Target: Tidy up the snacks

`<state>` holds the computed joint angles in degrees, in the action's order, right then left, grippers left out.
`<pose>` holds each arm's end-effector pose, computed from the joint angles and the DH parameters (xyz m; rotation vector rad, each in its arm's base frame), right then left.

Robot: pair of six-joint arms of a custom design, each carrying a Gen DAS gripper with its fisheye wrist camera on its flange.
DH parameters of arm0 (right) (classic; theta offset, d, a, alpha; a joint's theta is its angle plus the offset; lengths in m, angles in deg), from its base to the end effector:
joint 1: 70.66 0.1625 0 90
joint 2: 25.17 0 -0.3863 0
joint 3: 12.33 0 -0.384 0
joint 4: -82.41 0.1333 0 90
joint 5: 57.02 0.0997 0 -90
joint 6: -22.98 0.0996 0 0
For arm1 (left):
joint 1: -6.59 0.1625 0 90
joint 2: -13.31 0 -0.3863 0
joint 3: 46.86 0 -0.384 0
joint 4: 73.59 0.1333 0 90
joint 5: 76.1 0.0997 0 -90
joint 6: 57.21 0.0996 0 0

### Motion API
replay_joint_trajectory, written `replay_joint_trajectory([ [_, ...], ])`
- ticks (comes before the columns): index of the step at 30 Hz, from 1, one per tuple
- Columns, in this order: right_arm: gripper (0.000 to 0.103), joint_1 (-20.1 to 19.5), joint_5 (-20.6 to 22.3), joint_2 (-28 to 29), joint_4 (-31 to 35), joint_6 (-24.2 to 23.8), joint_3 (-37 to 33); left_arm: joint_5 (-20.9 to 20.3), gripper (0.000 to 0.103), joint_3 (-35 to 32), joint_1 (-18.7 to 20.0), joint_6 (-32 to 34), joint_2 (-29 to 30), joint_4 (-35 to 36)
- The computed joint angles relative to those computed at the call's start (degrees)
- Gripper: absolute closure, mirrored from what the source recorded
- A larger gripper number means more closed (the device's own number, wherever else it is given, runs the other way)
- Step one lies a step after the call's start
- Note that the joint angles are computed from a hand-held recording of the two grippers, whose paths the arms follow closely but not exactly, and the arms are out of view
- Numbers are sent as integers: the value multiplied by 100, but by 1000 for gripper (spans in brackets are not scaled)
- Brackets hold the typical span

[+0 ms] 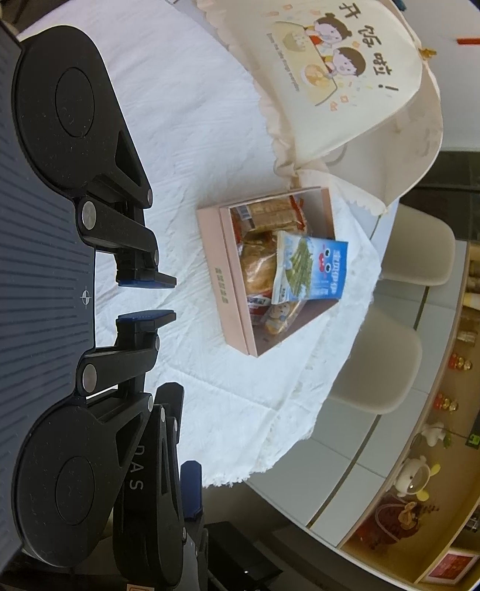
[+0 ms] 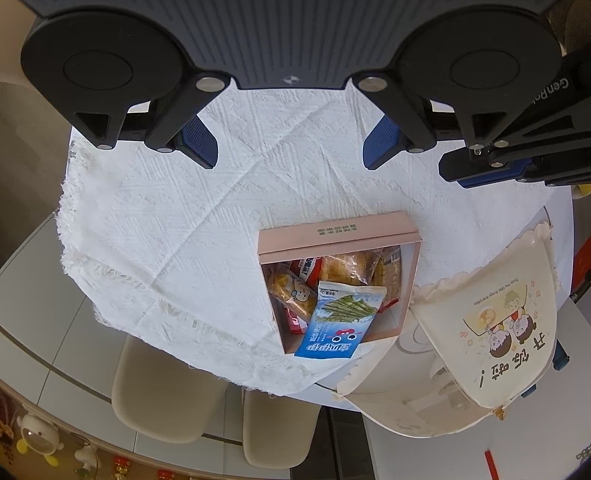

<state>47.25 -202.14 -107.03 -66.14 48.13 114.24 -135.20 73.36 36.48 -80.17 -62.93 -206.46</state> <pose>0.2506 -0.3629 0.2433 -0.0889 -2.2680 0.7740 -0.3123 -0.3923 0.1837 0.8625 2.5439 -0.4728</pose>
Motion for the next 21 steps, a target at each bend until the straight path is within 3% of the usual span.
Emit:
replay_joint_trajectory([
  [21, 16, -23, 3, -108, -77, 23, 91, -105, 86, 25, -7, -44, 5, -92],
])
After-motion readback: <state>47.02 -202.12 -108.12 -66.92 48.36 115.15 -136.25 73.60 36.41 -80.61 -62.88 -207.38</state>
